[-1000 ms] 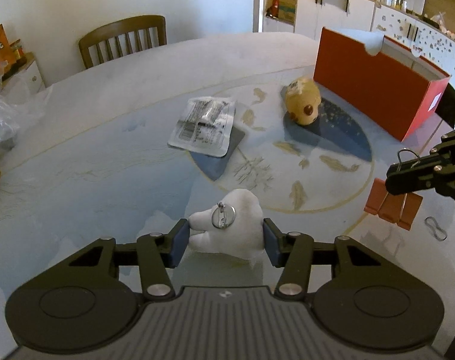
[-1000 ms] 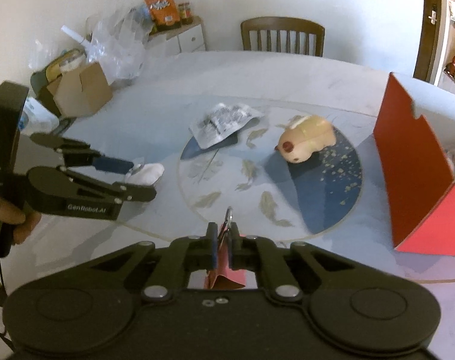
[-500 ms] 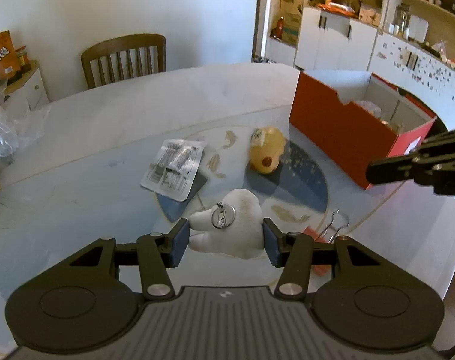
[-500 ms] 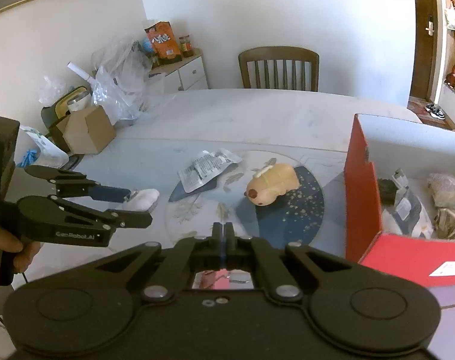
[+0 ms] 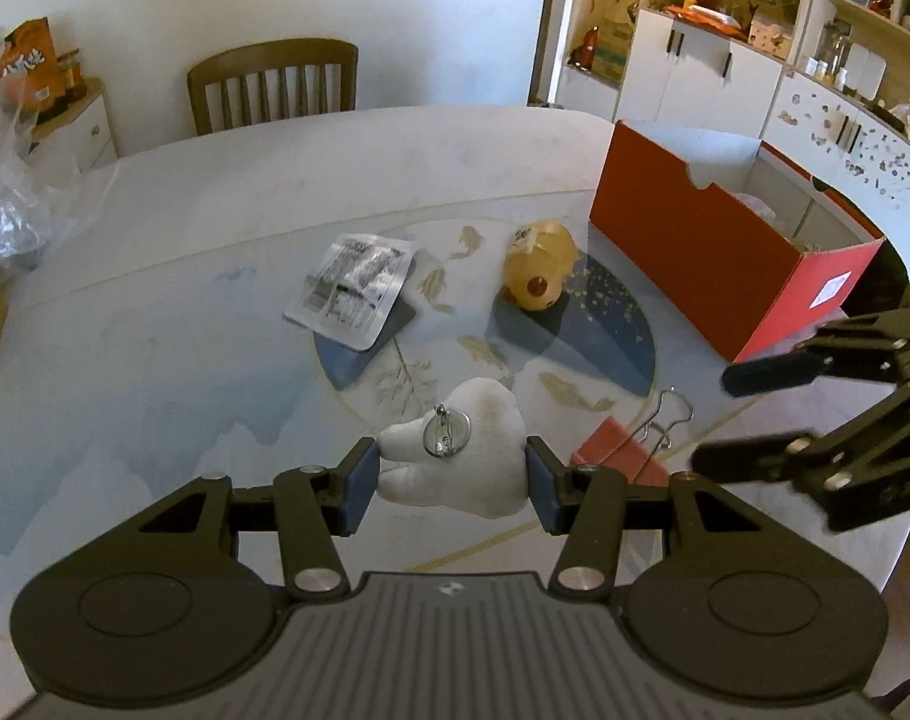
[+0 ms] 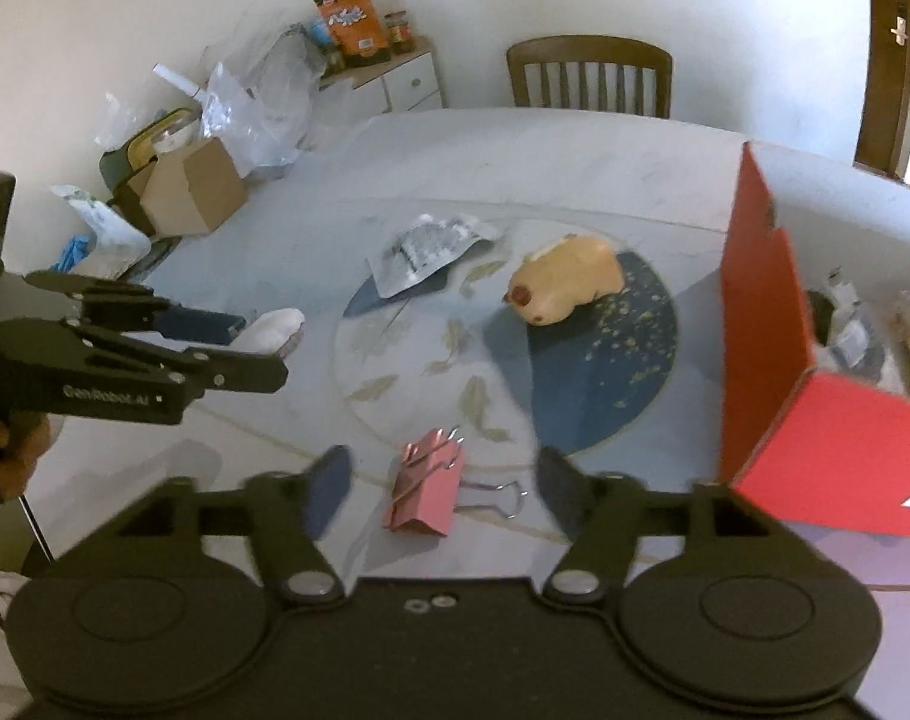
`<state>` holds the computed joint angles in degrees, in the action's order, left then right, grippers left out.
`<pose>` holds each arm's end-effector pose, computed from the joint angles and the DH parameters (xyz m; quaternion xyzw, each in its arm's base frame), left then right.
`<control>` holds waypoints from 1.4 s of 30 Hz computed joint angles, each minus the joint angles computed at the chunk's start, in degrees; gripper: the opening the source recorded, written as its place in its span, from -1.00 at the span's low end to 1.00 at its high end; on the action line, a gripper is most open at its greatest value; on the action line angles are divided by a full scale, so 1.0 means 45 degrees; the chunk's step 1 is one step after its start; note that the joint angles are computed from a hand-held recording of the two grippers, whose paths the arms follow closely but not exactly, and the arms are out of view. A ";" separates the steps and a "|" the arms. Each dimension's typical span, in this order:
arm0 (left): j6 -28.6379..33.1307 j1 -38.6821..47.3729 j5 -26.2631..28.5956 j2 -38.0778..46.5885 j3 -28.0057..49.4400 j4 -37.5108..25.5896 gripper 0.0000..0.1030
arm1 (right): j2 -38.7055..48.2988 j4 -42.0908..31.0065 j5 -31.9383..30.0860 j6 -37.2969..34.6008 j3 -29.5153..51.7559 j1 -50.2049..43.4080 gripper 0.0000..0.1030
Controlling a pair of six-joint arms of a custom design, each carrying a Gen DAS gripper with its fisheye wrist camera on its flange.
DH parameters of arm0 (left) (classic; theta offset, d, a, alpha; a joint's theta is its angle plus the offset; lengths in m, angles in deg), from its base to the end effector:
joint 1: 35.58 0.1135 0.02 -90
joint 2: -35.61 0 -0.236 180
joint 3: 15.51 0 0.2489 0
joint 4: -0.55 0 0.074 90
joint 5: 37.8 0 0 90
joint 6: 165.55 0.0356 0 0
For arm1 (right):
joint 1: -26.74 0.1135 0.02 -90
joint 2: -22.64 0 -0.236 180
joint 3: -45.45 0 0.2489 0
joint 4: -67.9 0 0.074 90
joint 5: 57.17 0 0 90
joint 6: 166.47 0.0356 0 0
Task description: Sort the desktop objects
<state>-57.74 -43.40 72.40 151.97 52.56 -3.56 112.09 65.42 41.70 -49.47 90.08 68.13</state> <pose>0.3509 -0.0606 0.0541 0.2618 0.8962 -0.1378 0.3305 0.2049 0.1733 0.0938 -0.0884 0.9248 0.1444 0.3407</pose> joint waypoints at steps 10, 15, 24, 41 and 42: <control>0.0965 0.0676 0.0366 -0.0078 -0.0343 -0.0316 -0.01 | 0.3595 0.0195 0.0854 0.0499 0.2158 0.0863 0.02; 0.1372 0.1015 0.0654 -0.0019 -0.0300 -0.0544 -0.01 | 0.4155 -0.0276 0.1590 0.0499 0.2769 0.1279 -0.16; 0.1951 0.1264 0.1032 -0.0024 -0.0237 -0.0866 -0.01 | 0.4386 -0.0423 0.2694 0.0413 0.2912 0.1702 -0.36; 0.0738 -0.0368 0.1192 -0.1077 0.0188 -0.0957 -0.01 | -0.1543 -0.2224 0.2975 0.0441 0.0536 0.0713 -0.36; 0.0539 -0.0594 0.1191 -0.1173 0.0247 -0.0936 -0.01 | -0.1998 -0.2427 0.2923 0.0361 0.0391 0.0548 -0.36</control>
